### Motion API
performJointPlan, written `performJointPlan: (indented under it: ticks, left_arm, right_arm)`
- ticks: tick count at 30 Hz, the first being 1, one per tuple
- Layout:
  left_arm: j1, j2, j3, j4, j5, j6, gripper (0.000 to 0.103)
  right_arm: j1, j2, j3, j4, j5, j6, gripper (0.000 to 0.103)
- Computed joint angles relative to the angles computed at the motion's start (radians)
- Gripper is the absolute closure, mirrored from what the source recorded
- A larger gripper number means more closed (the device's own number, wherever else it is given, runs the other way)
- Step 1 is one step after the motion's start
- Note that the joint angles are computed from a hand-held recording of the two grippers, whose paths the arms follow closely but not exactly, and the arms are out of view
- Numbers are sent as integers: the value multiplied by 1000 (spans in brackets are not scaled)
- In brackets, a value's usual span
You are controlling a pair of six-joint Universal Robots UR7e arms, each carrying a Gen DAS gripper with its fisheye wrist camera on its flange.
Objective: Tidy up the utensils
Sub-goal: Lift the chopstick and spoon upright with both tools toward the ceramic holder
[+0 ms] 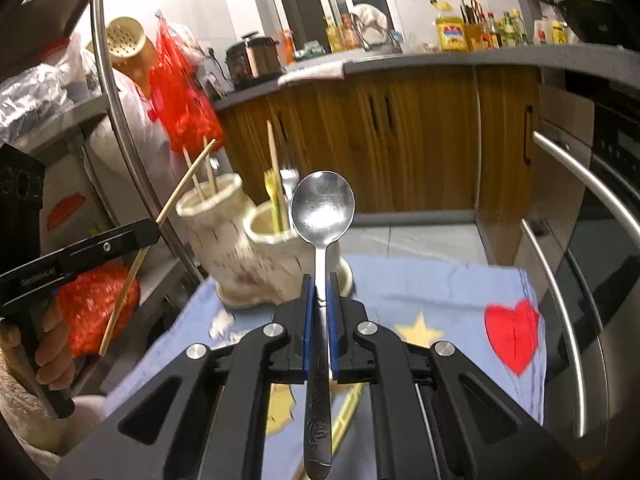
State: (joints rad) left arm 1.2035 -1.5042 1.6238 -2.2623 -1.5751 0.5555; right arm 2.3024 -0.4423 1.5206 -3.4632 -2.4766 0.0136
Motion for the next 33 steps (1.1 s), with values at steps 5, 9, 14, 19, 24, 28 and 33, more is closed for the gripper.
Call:
performJointPlan:
  ticks: [5, 9, 14, 19, 24, 28, 33]
  left_arm:
    - [3, 52, -66, -88, -35, -14, 98]
    - [17, 118, -140, -138, -63, -31, 98]
    - [20, 187, -195, -232, -68, -30, 98]
    - [27, 248, -223, -317, -81, -52, 98]
    - [23, 284, -204, -418, -48, -25, 98]
    - [25, 289, -162, -503, -48, 25, 98]
    - [27, 302, -131, -602, -43, 61, 98]
  right_arm:
    - [-12, 22, -85, -45, 56, -79, 97]
    - [-39, 36, -143, -63, 142, -105, 97]
    - [-75, 78, -243, -89, 210, -118, 97]
    - [-103, 136, -341, -139, 246, -143, 97]
    - [-125, 198, -437, -180, 263, -179, 97]
    - [-135, 244, -501, -210, 283, -222, 96]
    - [-139, 293, -562, -257, 273, -281, 97]
